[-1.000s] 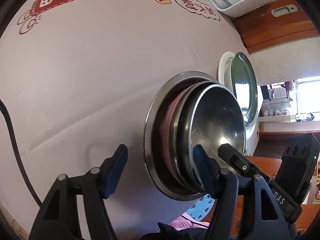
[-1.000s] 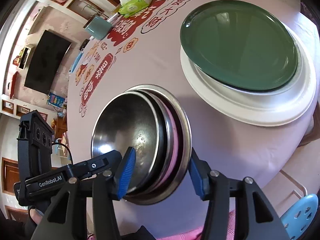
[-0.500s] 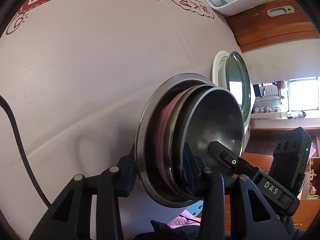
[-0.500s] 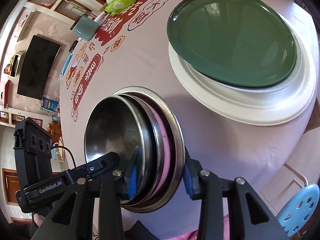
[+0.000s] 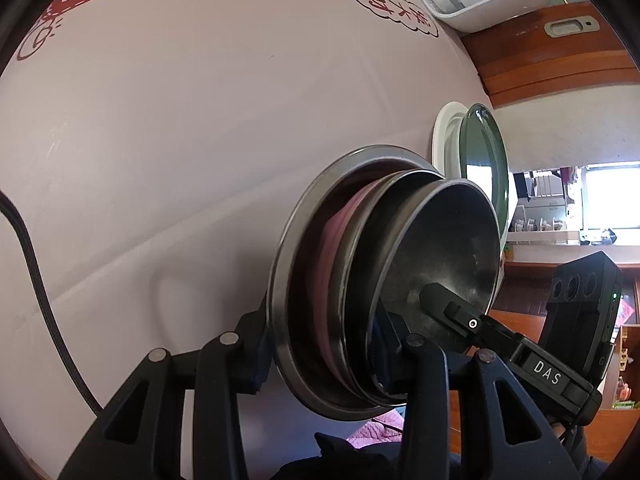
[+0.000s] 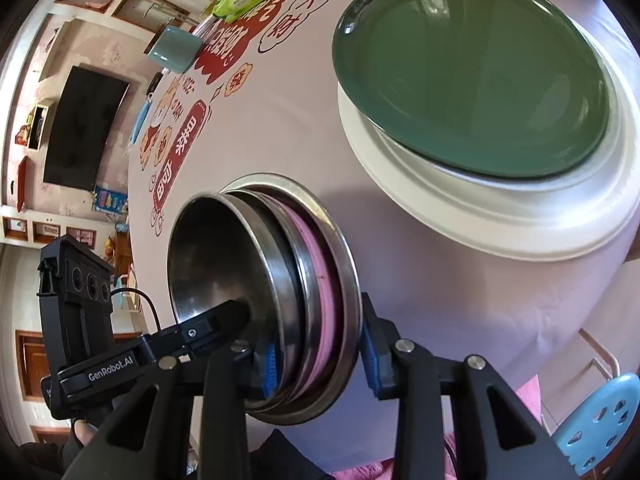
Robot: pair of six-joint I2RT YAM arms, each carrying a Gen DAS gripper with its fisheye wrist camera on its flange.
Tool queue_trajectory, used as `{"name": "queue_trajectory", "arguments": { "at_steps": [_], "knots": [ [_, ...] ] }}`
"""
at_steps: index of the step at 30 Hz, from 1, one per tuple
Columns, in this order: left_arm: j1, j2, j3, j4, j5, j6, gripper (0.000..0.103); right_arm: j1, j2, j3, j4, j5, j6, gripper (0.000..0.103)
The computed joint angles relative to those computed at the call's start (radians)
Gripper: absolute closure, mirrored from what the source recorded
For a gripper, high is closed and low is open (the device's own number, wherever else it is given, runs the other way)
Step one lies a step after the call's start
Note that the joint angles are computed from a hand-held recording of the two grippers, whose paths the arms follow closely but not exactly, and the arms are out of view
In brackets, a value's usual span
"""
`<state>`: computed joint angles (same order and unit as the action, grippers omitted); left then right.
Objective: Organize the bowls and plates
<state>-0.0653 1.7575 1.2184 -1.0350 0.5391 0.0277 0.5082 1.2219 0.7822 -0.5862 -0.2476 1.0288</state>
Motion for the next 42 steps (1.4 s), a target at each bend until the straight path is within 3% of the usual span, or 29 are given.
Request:
{"name": "queue_trajectory", "arguments": {
  "at_steps": [6,23,29,42],
  "knots": [
    [-0.042,-0.096,-0.058,0.053,-0.052,-0.11,0.064,-0.07,0.023,0.013,-0.012,-0.087,-0.131,0.071],
    [-0.266,-0.324,-0.131,0.273,-0.16,-0.6,0.064,-0.458,0.079,0.237,-0.248,-0.332,-0.78,0.071],
    [-0.391,-0.313,-0.127,0.368,-0.237,-0.768,0.064,-0.58,0.152,0.332,-0.345,-0.391,-0.981,0.071],
    [-0.557,-0.121,-0.006,0.504,-0.331,-0.965,0.063,-0.795,0.355,0.541,-0.551,-0.414,-1.346,0.072]
  ]
}}
